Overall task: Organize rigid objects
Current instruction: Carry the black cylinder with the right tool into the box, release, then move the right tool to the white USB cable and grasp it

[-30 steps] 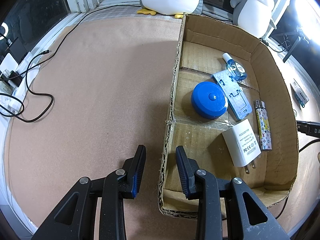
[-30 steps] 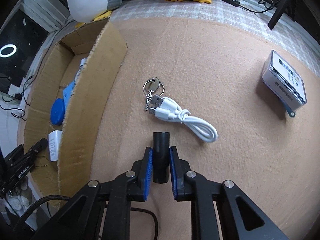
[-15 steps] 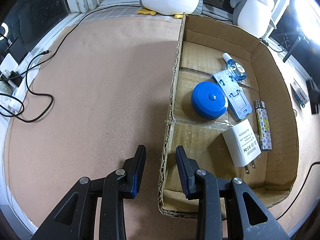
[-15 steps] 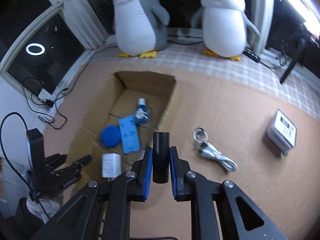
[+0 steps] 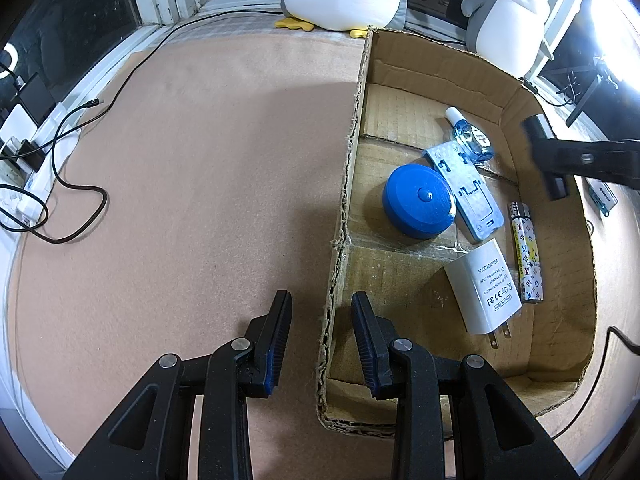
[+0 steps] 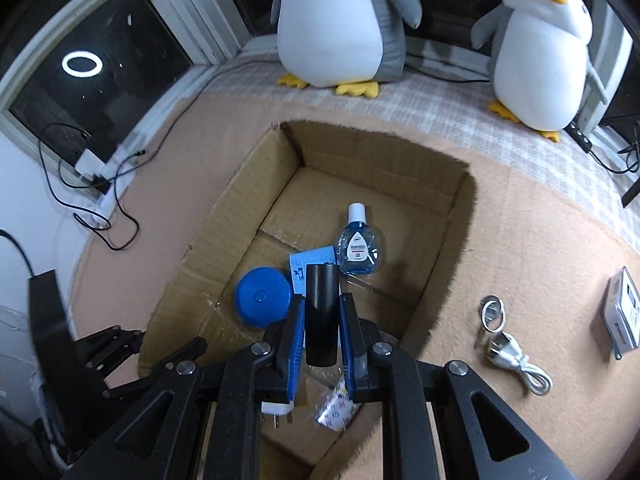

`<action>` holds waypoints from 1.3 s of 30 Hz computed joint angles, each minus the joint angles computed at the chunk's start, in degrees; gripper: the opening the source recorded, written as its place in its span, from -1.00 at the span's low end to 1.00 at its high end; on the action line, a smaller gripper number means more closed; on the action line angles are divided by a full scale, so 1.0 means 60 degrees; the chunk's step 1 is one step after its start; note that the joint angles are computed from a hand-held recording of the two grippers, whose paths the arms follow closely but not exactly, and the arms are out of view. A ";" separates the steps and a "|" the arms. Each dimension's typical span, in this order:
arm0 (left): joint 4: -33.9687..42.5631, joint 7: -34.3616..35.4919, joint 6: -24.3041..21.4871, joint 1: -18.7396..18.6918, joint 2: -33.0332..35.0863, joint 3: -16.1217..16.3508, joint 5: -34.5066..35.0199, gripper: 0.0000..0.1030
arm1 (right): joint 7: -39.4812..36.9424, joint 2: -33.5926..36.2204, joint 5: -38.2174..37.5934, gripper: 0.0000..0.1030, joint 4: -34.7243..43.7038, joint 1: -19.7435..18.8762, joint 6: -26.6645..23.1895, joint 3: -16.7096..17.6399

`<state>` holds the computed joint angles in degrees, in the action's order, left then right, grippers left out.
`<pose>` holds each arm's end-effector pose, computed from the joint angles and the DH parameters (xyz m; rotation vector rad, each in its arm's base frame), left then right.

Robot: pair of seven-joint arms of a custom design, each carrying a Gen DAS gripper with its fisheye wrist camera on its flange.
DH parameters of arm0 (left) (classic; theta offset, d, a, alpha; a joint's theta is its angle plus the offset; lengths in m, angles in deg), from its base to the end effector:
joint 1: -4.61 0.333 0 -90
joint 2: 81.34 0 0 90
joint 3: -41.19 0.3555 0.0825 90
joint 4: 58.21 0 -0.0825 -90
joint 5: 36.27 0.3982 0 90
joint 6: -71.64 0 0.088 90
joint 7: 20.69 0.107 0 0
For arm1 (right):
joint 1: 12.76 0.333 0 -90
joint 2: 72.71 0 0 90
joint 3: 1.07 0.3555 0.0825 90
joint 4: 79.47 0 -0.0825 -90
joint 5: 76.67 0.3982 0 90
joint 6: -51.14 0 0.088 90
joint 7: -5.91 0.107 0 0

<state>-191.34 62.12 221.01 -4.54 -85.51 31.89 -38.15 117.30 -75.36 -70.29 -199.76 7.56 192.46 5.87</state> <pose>0.5101 -0.1705 0.4372 -1.8829 2.2404 -0.4526 0.5158 0.2666 0.5174 -1.9568 1.8969 -0.0967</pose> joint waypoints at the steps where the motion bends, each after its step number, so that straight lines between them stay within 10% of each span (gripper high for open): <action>1: -0.0005 0.0005 -0.0001 0.0002 -0.0004 0.0002 -0.0009 -0.35 | 0.0032 0.0117 -0.0105 -0.71 0.0083 0.0004 -0.0066 0.0012; 27: -0.0009 0.0017 -0.0003 0.0008 -0.0016 0.0003 -0.0019 -0.35 | 0.0236 0.0549 -0.0637 -0.44 0.0322 0.0203 -0.0184 -0.0083; 39: 0.0003 0.0055 -0.0010 0.0023 -0.0005 0.0010 -0.0048 -0.35 | -0.0758 -0.1429 0.0748 -0.42 -0.1069 -0.0235 0.0634 -0.0147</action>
<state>-191.32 62.45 220.95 -4.40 -85.54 31.95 -38.43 112.75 -83.94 -65.80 -206.18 6.15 196.26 4.99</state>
